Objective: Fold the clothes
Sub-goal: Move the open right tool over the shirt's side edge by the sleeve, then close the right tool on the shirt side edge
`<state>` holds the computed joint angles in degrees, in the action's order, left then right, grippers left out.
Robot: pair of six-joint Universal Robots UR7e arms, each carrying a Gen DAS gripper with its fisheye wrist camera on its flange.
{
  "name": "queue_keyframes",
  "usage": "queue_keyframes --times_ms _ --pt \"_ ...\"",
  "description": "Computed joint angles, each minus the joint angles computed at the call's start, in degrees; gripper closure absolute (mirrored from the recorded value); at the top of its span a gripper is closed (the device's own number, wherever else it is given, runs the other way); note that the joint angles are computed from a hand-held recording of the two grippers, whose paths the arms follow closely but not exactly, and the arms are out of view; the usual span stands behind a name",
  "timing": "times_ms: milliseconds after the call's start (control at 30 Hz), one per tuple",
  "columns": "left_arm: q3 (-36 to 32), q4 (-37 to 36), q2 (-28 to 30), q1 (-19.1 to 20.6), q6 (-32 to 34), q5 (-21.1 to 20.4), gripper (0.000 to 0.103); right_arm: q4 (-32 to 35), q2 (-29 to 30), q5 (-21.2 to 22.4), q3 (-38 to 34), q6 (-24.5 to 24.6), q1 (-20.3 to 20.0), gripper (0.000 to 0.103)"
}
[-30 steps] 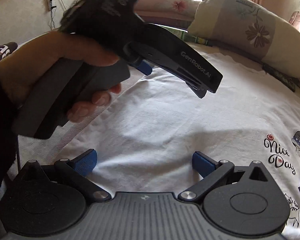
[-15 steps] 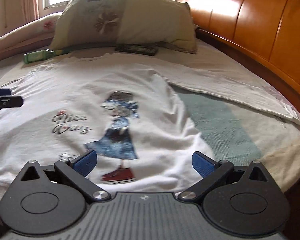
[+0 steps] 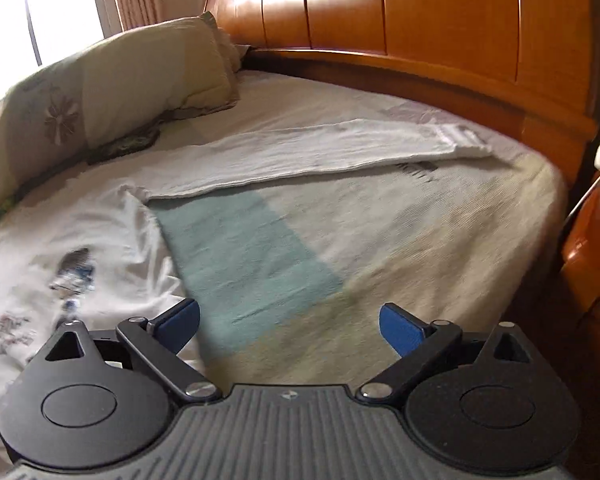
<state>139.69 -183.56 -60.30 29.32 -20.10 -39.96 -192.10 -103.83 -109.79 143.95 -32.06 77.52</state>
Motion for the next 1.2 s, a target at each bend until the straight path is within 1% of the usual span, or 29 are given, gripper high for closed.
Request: queue_keyframes --times_ms 33,100,133,167,200,233,333,433,533,567,633,700,833,900,967,1033,1067,1100,1167,1200 --pt "-0.1 0.1 0.1 -0.1 0.3 -0.1 0.001 1.0 -0.1 -0.6 -0.1 -0.4 -0.1 0.005" --pt "-0.3 0.3 0.4 -0.1 0.5 -0.7 0.001 6.7 -1.9 0.8 -0.5 -0.2 -1.0 0.006" --pt "-0.4 0.3 0.5 -0.1 0.7 -1.0 0.001 7.1 -1.6 -0.2 -0.6 -0.8 -0.5 0.008" --pt "-0.5 0.5 0.6 -0.1 0.8 -1.2 0.001 6.2 -0.4 -2.1 -0.4 -2.3 0.7 0.009" --pt "-0.5 0.9 0.7 -0.1 1.0 -1.1 0.001 5.3 0.5 -3.3 -0.1 -3.6 1.7 0.013" --pt "-0.6 1.4 0.8 -0.2 1.1 -1.0 0.001 4.2 1.2 -4.1 0.3 -4.7 2.7 0.015" --pt "-0.6 1.9 1.0 -0.4 1.5 -0.7 0.001 0.8 2.9 -5.4 1.9 -7.5 5.0 0.015" --pt "-0.5 2.0 0.8 -0.4 1.4 -0.8 0.001 -5.7 5.5 -7.8 3.6 -9.5 7.5 0.015" --pt "-0.4 2.2 0.6 -0.4 1.4 -0.9 0.001 -10.0 5.9 -9.4 5.7 -10.3 10.1 0.015" --pt "-0.5 2.3 0.6 -0.4 1.3 -0.9 0.001 -10.0 5.4 -9.1 6.4 -10.6 10.6 0.015" --pt "-0.5 2.5 0.6 -0.3 1.2 -1.0 0.001 -7.7 3.5 -7.4 7.6 -11.1 10.8 0.015" --pt "-0.5 2.8 0.6 -0.3 1.3 -0.8 0.001 -7.0 3.3 -6.7 8.4 -11.5 10.7 0.015" --pt "-0.4 3.2 0.8 -0.6 1.3 -0.4 0.001 -5.5 3.1 -5.5 8.9 -10.2 10.3 0.015" --pt "-0.5 3.3 0.7 -0.6 1.2 -0.5 0.001 -7.4 3.8 -5.5 9.3 -11.8 10.6 0.016" --pt "-0.5 3.4 0.6 -0.6 1.1 -0.5 0.001 -9.1 4.4 -5.3 9.7 -14.0 11.1 0.022" --pt "-0.5 3.5 0.6 -0.6 1.1 -0.6 0.001 -8.6 3.9 -4.0 10.2 -15.9 11.3 0.043" --pt "-0.5 3.6 0.6 -0.6 1.1 -0.5 0.001 -7.6 3.6 -3.5 10.4 -16.7 11.4 0.049" --pt "-0.4 3.6 0.6 -0.6 1.1 -0.5 0.001 -6.1 3.0 -2.7 10.4 -17.1 11.5 0.063" --pt "-0.4 3.6 0.6 -0.7 1.1 -0.4 0.001 -7.5 3.3 -3.2 10.6 -17.8 12.2 0.073" --pt "-0.3 3.6 0.6 -0.7 1.1 -0.4 0.001 -8.1 3.2 -3.5 10.6 -18.0 12.3 0.082"
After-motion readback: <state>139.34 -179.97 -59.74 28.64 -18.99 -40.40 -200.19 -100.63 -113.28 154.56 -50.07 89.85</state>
